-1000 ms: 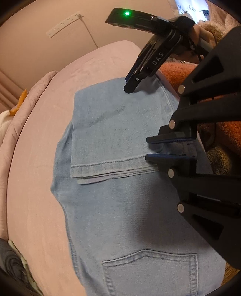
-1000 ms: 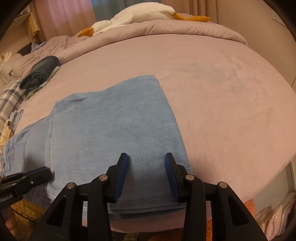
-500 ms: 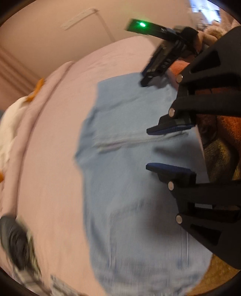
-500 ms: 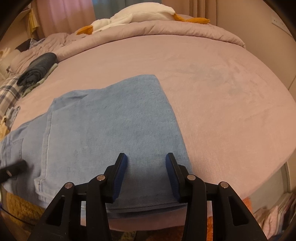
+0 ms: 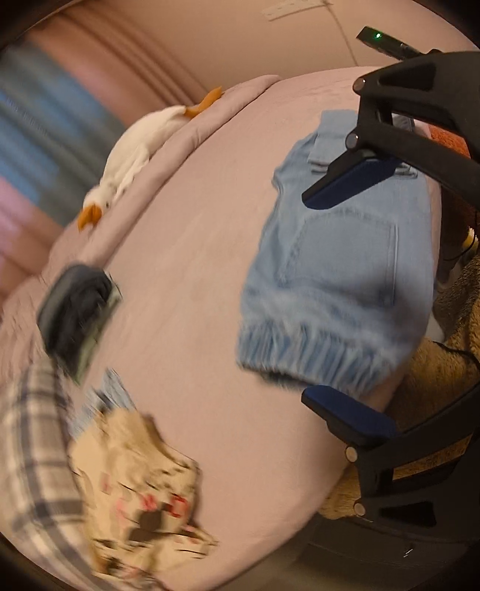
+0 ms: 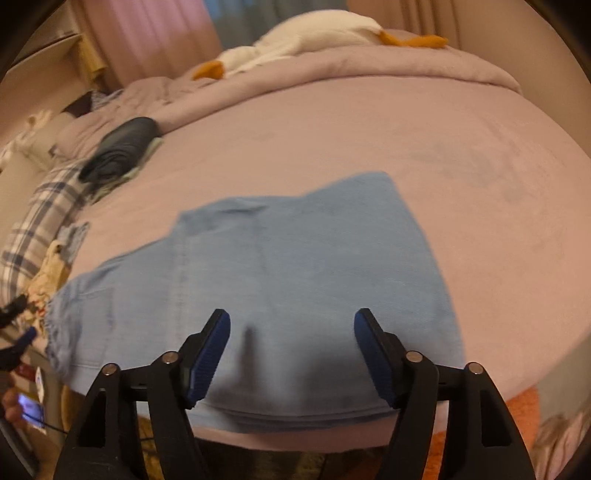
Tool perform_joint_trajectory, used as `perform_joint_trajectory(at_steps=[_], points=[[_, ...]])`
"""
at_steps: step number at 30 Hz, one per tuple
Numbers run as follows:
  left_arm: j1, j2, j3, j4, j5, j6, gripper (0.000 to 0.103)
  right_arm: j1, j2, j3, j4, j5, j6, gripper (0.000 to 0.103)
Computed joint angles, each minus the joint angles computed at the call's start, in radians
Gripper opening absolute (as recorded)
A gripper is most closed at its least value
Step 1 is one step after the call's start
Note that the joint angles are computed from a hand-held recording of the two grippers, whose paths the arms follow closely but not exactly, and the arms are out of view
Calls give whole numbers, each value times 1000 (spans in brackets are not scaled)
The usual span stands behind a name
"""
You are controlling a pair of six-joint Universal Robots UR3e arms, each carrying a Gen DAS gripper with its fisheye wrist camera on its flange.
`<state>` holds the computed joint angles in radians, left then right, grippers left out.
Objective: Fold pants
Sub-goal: 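Grasp the elastic waistband with the left gripper and fold it over the legs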
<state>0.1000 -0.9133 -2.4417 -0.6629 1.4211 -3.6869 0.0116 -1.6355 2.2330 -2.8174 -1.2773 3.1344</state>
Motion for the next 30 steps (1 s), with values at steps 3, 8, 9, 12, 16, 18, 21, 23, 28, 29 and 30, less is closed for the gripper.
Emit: perform_joint_trajectory(at_steps=[3, 8, 9, 12, 16, 18, 21, 23, 28, 29, 30], points=[[62, 26, -55, -23, -26, 19, 96, 45, 34, -29, -8, -20, 5, 72], [169, 39, -146, -31, -164, 85, 96, 98, 86, -76, 3, -44, 18, 72], [202, 42, -175, -21, -216, 112, 96, 111, 79, -75, 8, -53, 20, 72], [136, -13, -179, 77, -175, 85, 96, 128, 83, -83, 17, -72, 16, 72], [11, -161, -145, 213, -43, 4, 91, 140, 96, -94, 33, -76, 30, 72], [-53, -242, -111, 259, 37, -33, 79, 144, 108, -104, 39, -73, 37, 72], [-64, -281, -113, 315, 38, -46, 65, 147, 117, -111, 48, -68, 40, 72], [-30, -249, -146, 325, -5, -43, 60, 150, 117, -110, 45, -70, 39, 72], [66, -124, -153, 247, -171, -48, 47, 127, 107, -94, 38, -38, 36, 72], [39, -129, -128, 248, -156, -65, 46, 125, 105, -92, 38, -38, 39, 72], [-2, -148, -92, 254, -128, -83, 46, 116, 99, -85, 37, -35, 41, 72]])
